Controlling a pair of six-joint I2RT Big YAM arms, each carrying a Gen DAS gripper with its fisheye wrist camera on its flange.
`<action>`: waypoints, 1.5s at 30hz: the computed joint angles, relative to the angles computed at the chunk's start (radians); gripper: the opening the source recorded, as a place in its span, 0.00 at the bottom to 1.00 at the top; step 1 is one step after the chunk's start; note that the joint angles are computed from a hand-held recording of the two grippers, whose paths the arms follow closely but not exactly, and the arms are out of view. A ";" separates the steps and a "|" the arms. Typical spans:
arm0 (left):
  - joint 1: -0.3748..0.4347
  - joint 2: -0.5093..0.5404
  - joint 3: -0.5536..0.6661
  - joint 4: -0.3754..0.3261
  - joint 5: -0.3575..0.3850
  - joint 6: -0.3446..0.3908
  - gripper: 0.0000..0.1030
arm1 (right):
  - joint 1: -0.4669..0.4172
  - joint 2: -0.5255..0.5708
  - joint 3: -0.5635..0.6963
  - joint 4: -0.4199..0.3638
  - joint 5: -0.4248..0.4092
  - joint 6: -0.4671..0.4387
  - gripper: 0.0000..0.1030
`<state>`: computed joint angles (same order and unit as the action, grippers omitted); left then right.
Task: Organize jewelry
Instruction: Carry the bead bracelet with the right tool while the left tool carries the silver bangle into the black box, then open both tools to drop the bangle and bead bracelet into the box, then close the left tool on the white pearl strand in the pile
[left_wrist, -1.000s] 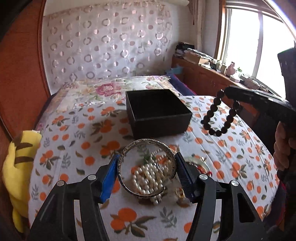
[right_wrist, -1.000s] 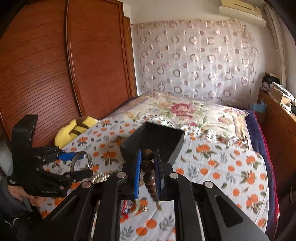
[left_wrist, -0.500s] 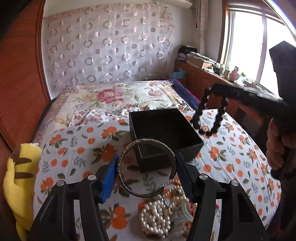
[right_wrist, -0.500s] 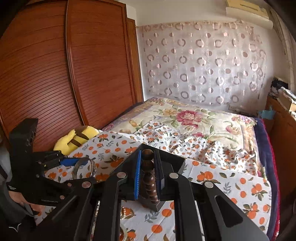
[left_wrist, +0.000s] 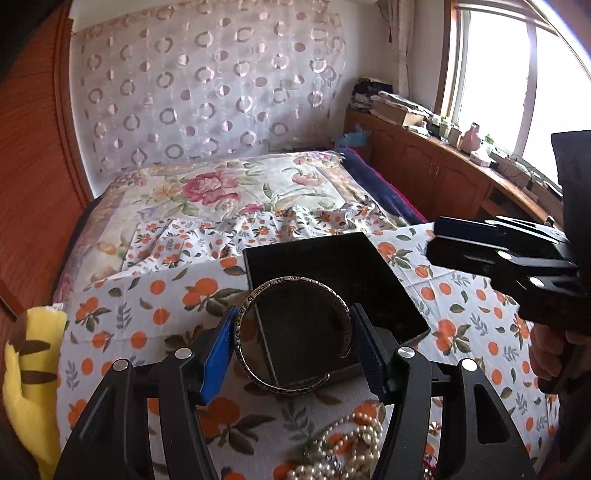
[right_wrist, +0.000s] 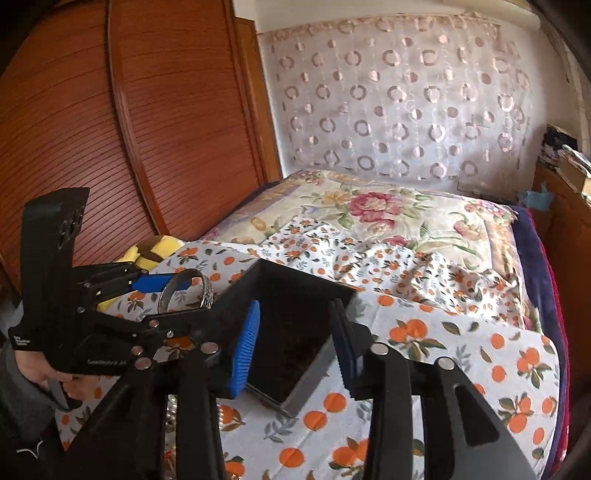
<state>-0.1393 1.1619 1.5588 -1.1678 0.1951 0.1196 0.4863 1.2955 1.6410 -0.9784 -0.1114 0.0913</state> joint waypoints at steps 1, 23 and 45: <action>-0.005 0.009 0.007 -0.001 -0.003 0.001 0.56 | -0.005 -0.005 -0.009 0.001 0.004 -0.002 0.41; -0.029 -0.021 -0.007 0.017 -0.016 0.006 0.64 | 0.001 -0.161 -0.190 -0.011 0.078 0.080 0.41; 0.192 -0.339 -0.250 -0.119 0.145 0.123 0.65 | 0.273 -0.247 -0.327 -0.063 0.206 0.219 0.41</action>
<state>0.0527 0.8232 1.3086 -1.2871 0.3405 0.2426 0.7595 1.0484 1.3142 -1.0413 0.0942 0.3102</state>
